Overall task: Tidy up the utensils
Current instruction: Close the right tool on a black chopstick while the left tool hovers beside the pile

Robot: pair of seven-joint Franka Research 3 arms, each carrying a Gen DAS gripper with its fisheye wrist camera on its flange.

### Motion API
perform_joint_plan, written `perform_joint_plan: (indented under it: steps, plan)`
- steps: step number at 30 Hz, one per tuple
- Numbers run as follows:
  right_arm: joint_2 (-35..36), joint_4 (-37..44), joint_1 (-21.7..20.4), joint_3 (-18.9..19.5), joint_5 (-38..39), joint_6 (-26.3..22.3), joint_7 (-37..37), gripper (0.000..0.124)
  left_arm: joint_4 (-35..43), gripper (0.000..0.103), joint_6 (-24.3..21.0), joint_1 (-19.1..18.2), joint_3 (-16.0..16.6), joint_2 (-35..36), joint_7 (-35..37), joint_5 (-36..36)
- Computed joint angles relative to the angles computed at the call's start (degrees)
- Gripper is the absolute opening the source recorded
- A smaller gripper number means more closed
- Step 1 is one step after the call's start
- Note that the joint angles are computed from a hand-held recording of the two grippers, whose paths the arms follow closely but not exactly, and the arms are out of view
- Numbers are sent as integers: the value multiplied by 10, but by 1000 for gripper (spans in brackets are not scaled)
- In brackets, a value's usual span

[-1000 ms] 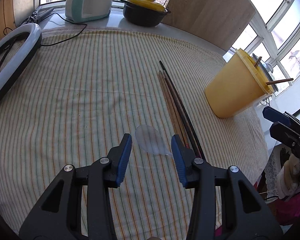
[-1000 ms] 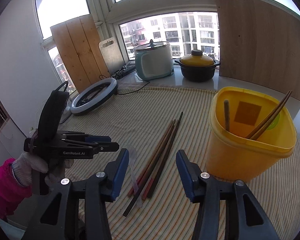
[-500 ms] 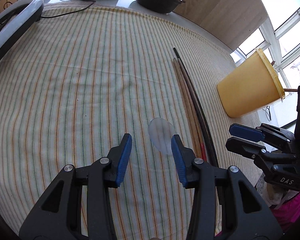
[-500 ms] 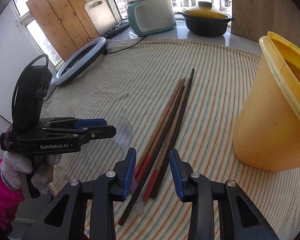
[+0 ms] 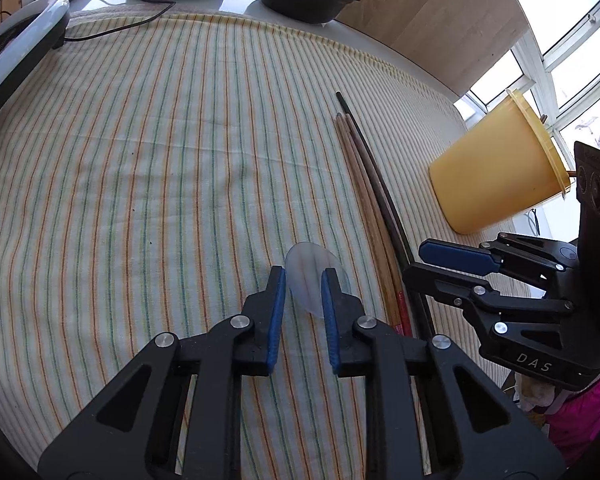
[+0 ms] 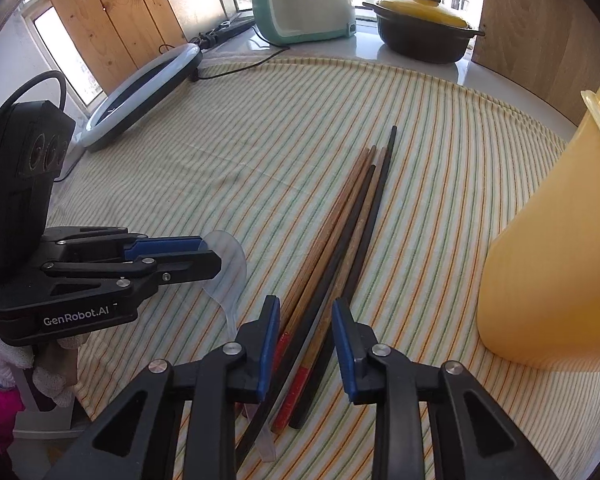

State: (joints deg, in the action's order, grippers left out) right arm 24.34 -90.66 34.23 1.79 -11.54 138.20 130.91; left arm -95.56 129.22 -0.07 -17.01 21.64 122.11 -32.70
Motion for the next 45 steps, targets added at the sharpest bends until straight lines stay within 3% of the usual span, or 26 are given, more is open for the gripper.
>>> perform_joint_plan:
  steps: [5,16,28,33,37,40,45]
  plan:
    - [12,14,-6,0,17,-6,6,22,-3,7,5,1,-3,2,8,-9]
    - [15,17,-7,-3,19,-21,15,13,0,6,14,-1,-6,4,9,-16]
    - [7,-2,-19,2,56,9,17,0,-1,5,26,2,-2,-7,18,-13]
    - [-9,-18,-15,-2,42,27,31,0,0,4,29,5,-2,-9,22,-19]
    - [-7,-21,-32,14,80,34,4,2,1,4,30,2,0,-8,17,-14]
    - [-8,-28,-41,21,111,49,-5,21,1,4,29,3,0,-8,15,-13]
    - [7,-9,-33,15,114,33,-1,17,3,4,32,4,1,-6,12,-10]
